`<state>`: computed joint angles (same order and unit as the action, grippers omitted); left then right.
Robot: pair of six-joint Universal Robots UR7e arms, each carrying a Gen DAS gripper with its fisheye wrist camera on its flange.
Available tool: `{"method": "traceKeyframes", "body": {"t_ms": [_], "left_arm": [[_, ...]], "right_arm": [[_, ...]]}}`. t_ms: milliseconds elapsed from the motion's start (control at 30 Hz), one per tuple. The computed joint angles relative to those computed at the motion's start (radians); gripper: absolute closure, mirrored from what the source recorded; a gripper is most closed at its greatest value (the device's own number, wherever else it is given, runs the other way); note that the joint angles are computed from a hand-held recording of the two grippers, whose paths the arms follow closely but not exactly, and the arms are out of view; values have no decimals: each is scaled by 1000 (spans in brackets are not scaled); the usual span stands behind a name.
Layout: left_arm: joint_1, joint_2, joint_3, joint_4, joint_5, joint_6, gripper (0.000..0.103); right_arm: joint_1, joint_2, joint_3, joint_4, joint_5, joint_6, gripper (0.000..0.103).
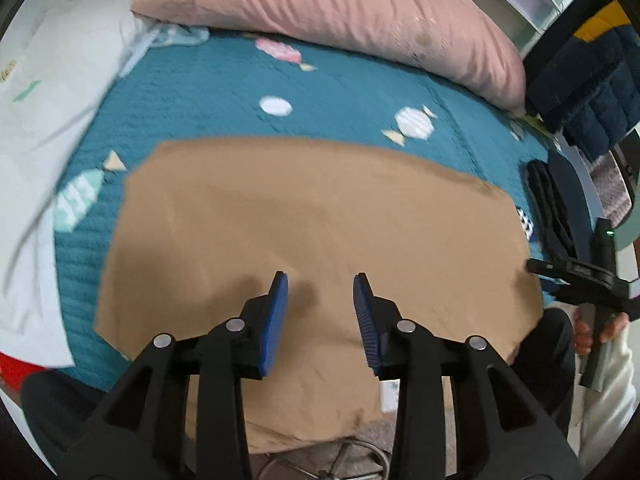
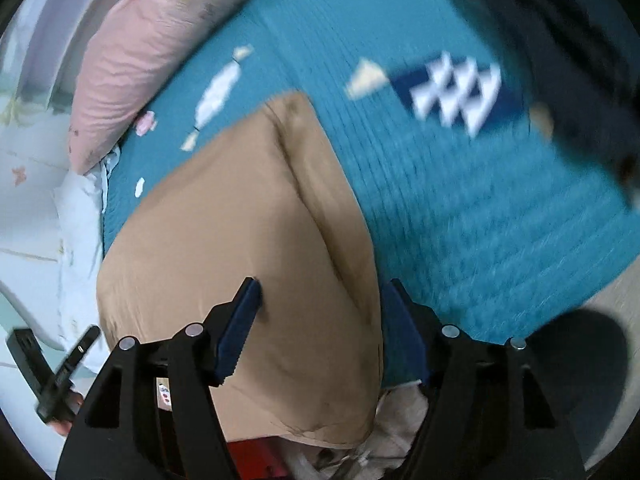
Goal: Fold large clothes
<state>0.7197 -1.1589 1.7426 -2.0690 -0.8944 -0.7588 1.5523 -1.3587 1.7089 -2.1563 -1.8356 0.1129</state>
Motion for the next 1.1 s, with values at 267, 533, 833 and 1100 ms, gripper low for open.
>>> {"method": "traceKeyframes", "body": {"t_ms": [267,533,833,1100], "left_arm": [[7,37,16,10,-83,-85,55],[12,62,0,27,-101,-90,55],[32,151,-177,12,-86,2,56],[90,365,-548,144,-102,68,94]], "right_arm": [[-101,-37,60,10,262,109,60],[-83,-11,49,32,306,96,63],[76,49,-10,16,2,63,83],[116,130,-54,79,-137,111,80]]}}
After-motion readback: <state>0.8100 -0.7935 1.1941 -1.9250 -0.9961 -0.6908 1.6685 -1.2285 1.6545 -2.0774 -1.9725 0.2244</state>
